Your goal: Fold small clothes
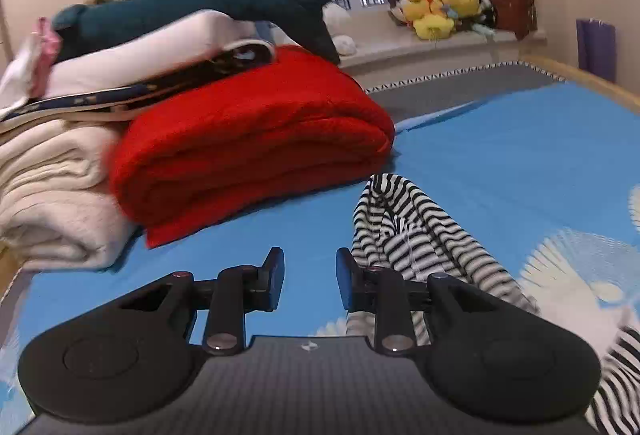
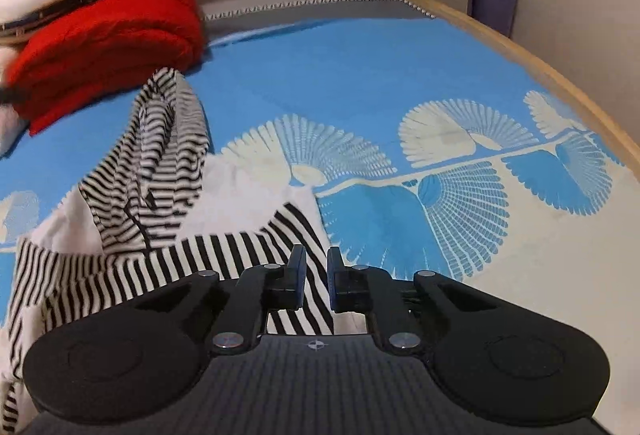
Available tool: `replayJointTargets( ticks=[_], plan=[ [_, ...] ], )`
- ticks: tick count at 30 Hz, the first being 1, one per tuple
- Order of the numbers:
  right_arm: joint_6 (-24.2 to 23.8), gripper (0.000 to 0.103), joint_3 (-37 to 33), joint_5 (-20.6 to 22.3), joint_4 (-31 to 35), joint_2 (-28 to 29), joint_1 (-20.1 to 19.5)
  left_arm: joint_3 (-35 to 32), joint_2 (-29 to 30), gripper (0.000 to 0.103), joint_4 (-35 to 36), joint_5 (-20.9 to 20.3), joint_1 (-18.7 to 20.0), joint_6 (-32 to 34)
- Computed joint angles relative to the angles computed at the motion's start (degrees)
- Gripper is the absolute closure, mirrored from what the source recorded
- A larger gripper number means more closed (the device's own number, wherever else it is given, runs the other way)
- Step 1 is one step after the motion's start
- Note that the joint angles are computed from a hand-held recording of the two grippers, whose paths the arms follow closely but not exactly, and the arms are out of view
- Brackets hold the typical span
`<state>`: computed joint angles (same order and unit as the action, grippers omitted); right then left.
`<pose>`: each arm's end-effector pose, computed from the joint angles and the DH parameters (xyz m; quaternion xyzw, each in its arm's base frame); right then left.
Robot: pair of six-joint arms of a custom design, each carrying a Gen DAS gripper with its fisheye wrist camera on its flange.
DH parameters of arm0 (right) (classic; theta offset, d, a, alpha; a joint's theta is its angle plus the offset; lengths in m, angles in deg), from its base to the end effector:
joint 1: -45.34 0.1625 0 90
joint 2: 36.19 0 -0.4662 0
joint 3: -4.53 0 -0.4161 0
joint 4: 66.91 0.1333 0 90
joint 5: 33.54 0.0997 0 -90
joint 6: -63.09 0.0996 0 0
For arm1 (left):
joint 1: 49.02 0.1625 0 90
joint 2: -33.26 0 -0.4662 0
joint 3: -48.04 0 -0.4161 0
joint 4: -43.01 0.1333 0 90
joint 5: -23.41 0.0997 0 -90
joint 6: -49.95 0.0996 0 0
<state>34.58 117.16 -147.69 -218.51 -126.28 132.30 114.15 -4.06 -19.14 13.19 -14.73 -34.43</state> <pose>0.0649 -0.5224 0.4615 0.1349 -0.9144 0.2610 0.2786 -0.5104 -0.6280 0.1518 0.1275 0.7297 -0.4064 0.5348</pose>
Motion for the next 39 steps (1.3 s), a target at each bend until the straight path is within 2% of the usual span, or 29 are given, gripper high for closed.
replayJointTargets(
  ticks=[4, 7, 8, 9, 10, 12, 13, 17, 19, 20, 22, 26, 30, 32, 35, 37, 38, 39],
  plan=[
    [1.22, 0.091, -0.24, -1.55, 0.92, 1.42, -0.06, 0.98, 2.66, 0.071, -24.0, 1.24, 5.66, 20.22],
    [1.83, 0.091, -0.21, -1.62, 1.73, 2.02, 0.0, 0.1, 5.39, 0.068, -42.0, 0.31, 9.64, 34.56],
    [1.52, 0.091, -0.14, -1.52, 1.94, 2.13, 0.01, 0.09, 6.2, 0.059, -48.0, 0.12, 10.73, 39.86],
    [1.2, 0.091, -0.19, -1.54, 2.45, 2.26, 0.0, -0.97, 7.63, 0.045, -53.99, 0.03, 11.87, 45.79],
    [1.29, 0.091, -0.33, -1.71, 2.98, 2.36, -0.02, -2.09, 9.05, 0.041, -59.99, -0.13, 12.91, 51.78],
    [1.09, 0.091, -0.35, -1.79, 3.73, 2.36, -0.14, -4.9, 12.35, 0.04, -71.09, 0.11, 14.67, 62.6],
    [0.59, 0.091, -0.37, -1.96, 3.8, 2.44, -0.16, -6.18, 13.52, 0.04, -73.9, 0.01, 15.37, 65.02],
    [-1.24, 0.091, -0.28, -2.8, 3.25, 2.74, -0.35, -9.65, 16.03, 0.041, -74.62, -1.23, 17.12, 66.97],
    [-1.93, 0.091, -0.25, -2.97, 2.74, 2.77, -0.46, -10.13, 16.56, 0.074, -74.76, -2.64, 17.52, 70.25],
    [-2.12, 0.091, -0.29, -3.18, 2.51, 2.84, -0.53, -10.33, 16.37, 0.101, -72.22, -3.5, 17.63, 69.54],
    [-1.67, 0.091, -0.43, -3.94, 2.14, 3.16, -0.52, -9.73, 15.93, 0.101, -72.11, -4.11, 17.26, 70.57],
    [0.0, 0.091, -0.86, -3.55, 3.74, 3.18, -0.65, -5.82, 14.31, 0.101, -82.86, -5.05, 14.44, 82.5],
    [3.59, 0.091, -1.87, -1.23, 7.55, 2.27, -1.08, 3.99, 9.39, 0.101, -93.19, -6.59, 8.71, 92.36],
    [4.59, 0.091, -2.44, -0.87, 7.76, 2.11, -1.22, 11.91, 4.85, 0.101, -95.21, -8.25, 4.41, 92.23],
    [6.65, 0.091, -3.31, 0.11, 7.67, 1.66, -1.64, 23.73, -2.31, 0.101, -91.72, -8.89, -3.04, 84.92],
    [8.0, 0.091, -3.68, 1.13, 8.02, 1.14, -2.03, 30.63, -7.04, 0.101, -84.44, -9.17, -8.5, 75.47],
    [8.79, 0.091, -3.79, 1.96, 8.22, 0.8, -2.26, 33.58, -9.29, 0.101, -79.74, -11.05, -11.22, 69.47],
    [9.26, 0.091, -3.82, 2.58, 8.28, 0.49, -2.4, 36.11, -12.01, 0.097, -74.94, -14.88, -13.73, 63.47]
  ],
)
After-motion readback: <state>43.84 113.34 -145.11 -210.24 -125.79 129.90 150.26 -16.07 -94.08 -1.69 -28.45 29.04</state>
